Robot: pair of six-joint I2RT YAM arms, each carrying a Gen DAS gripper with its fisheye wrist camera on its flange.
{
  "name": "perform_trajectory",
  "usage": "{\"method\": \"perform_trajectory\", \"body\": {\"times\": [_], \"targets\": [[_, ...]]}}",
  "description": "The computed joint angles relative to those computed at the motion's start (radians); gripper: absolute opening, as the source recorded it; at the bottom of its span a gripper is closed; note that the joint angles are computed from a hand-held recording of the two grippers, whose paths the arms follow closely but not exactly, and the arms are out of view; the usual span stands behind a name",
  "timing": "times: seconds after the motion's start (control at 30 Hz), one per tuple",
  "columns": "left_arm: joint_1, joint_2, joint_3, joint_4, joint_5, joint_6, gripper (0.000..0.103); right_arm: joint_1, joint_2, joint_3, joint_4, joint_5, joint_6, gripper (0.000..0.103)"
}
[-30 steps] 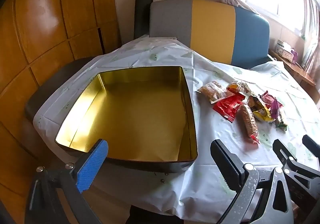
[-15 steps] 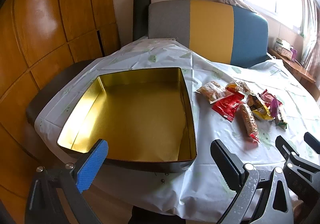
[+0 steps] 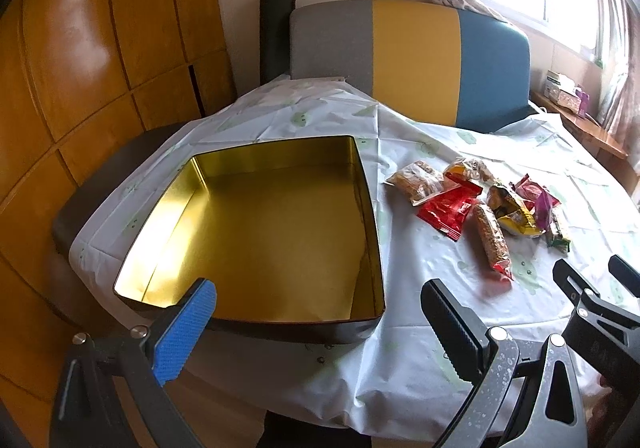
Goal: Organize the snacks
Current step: 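Move both tools toward the snack pile on the table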
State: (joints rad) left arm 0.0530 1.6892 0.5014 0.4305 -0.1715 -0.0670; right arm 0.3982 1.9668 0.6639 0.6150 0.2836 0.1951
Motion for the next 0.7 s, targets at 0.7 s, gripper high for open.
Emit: {"method": "perform_trajectory", "body": {"times": [0.7], "targets": [[-0.056,-0.012,0.008,-0.029,-0.025,0.012,0.103,-0.078,-0.004,-0.01,0.01,-0.043,0.021,0.098]]}}
